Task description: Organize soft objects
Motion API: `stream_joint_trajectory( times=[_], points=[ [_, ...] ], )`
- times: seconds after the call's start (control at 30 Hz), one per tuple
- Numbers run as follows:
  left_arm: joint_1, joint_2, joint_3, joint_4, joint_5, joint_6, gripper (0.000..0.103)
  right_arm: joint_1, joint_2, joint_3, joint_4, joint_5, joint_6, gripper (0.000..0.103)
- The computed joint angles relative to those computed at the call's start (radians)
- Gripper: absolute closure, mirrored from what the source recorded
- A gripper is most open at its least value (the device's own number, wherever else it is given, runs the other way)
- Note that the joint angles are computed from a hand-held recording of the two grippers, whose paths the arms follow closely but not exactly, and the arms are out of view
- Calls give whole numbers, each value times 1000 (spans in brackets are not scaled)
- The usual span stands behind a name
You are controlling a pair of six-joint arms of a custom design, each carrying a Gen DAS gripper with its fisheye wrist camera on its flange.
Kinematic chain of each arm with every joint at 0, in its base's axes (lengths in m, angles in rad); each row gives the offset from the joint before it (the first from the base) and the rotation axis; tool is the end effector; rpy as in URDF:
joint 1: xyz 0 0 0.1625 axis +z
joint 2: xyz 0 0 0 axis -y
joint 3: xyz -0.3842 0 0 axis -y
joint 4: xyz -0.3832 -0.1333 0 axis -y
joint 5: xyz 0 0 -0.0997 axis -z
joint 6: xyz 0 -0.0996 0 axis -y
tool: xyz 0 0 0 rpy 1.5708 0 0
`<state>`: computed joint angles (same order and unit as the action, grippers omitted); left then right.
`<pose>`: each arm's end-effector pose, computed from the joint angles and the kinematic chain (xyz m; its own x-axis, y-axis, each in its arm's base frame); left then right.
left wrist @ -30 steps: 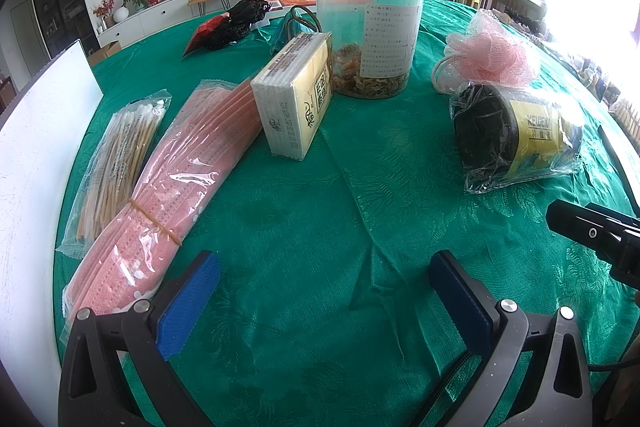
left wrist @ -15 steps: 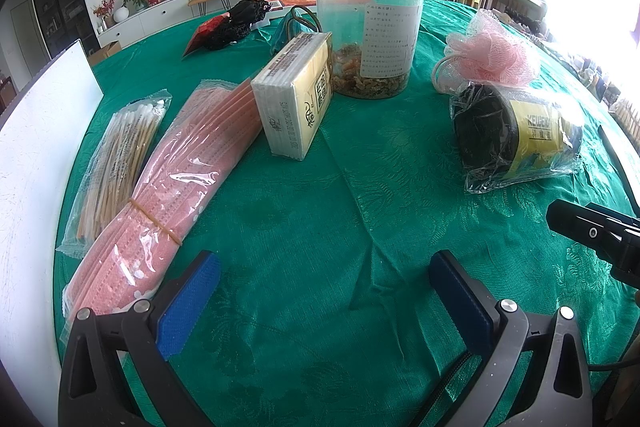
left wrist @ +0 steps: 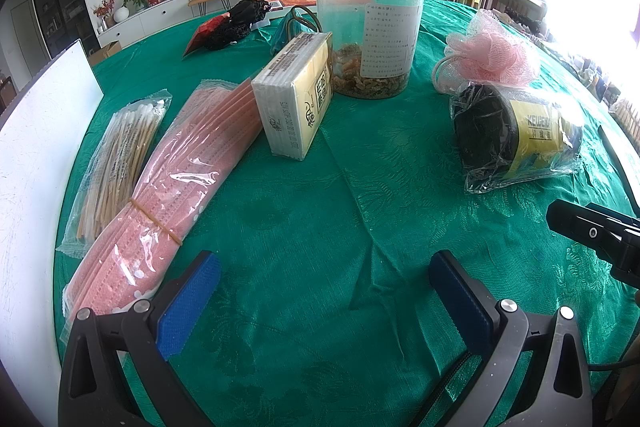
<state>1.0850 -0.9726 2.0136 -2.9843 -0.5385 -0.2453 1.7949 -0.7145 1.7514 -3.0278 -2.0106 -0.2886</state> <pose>-0.0500 -0.5633 0.1380 -0.6871 -0.2358 -0.6873 0.2763 0.7901 -0.5472 0.2249 -0.5775 0.0428 -0.8250 -0.2838 0.4887 -0.4566 0.8444 -0.2804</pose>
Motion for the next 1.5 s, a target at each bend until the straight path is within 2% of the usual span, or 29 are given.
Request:
stream_joint_trajectory(
  times=[0.57, 0.7, 0.8, 0.93, 1.07, 1.17, 1.3, 1.43, 1.5],
  points=[
    [6, -1, -6, -3, -12, 15, 0, 0, 0, 1, -1, 0, 0, 17],
    [4, -59, 22, 78, -49, -16, 0, -1, -2, 2, -1, 3, 0, 17],
    [-5, -127, 66, 68, -98, -46, 0, -2, -4, 3, 0, 7, 2, 17],
    [-24, -212, 77, 53, -100, -41, 0, -5, -7, 4, 1, 18, 6, 17],
    [-18, -275, 39, 58, -109, -28, 0, -13, -14, 7, 4, 37, 12, 17],
    [13, -297, -15, 102, -123, -34, 0, -15, -15, 8, 5, 41, 12, 17],
    [53, -305, -104, 207, -134, -58, 0, -15, -15, 8, 5, 44, 13, 17],
    [67, -306, -141, 243, -146, -43, 0, -17, -18, 9, 5, 47, 13, 17],
    [75, -306, -153, 271, -160, -52, 0, -23, -29, 19, 2, 77, 14, 17]
  ],
)
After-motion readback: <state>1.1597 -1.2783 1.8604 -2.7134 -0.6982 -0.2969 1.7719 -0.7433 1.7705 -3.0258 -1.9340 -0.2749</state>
